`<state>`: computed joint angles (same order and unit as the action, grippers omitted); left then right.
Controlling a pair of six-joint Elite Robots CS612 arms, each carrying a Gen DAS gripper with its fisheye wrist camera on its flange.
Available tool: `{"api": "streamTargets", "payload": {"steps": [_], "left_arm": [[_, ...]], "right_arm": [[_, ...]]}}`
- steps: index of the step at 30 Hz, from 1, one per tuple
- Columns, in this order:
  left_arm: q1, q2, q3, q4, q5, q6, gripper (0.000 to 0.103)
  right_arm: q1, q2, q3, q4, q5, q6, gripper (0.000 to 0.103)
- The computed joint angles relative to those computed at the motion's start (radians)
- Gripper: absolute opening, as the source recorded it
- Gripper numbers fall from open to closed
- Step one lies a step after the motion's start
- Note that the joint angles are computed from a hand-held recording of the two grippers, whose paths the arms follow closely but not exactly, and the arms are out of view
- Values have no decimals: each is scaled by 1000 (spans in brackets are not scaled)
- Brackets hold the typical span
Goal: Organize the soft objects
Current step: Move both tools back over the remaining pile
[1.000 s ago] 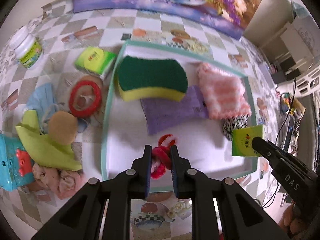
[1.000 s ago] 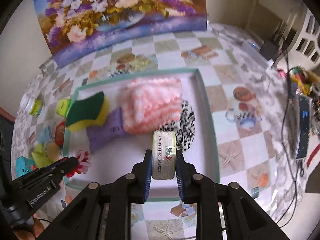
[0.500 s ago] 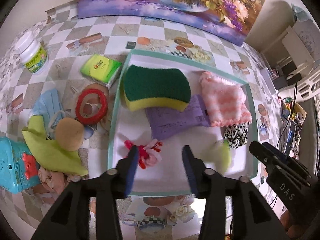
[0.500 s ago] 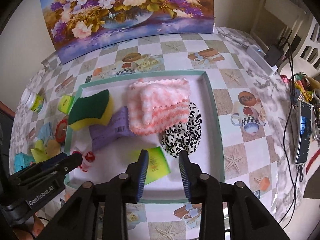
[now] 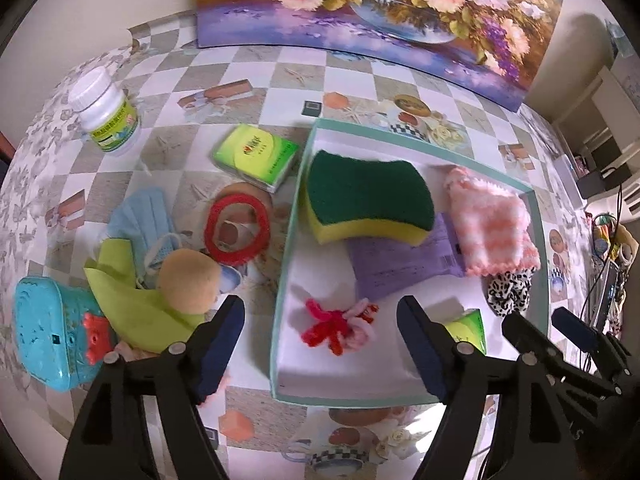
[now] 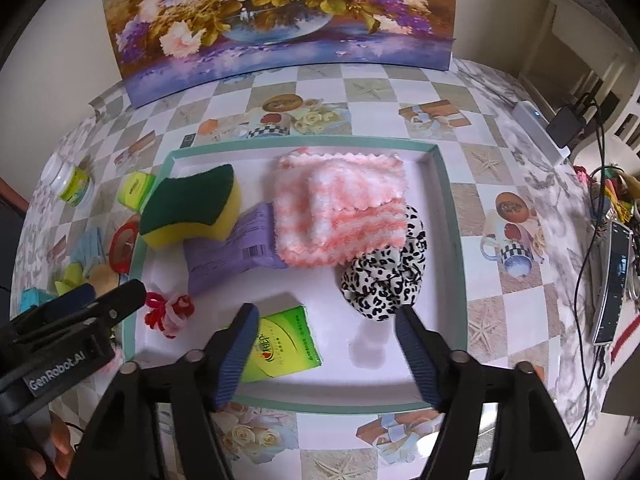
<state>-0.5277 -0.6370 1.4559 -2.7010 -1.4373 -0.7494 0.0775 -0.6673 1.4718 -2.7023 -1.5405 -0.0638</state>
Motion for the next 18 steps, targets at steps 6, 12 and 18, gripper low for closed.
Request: {"api": "streamTargets", "payload": {"steps": [6,12,18], "left_arm": [[31,-20,44,-65,-38,-47,79],[78,-61,95,-96,-38,-83,79],[142,-89,110,-42,-86,-63,79]], "right_arm": [[11,-1,4,-67,14,2,81],[30,1,-6,-93,89,-8,81],[65,17,-48,-56,179,-37,81]]}}
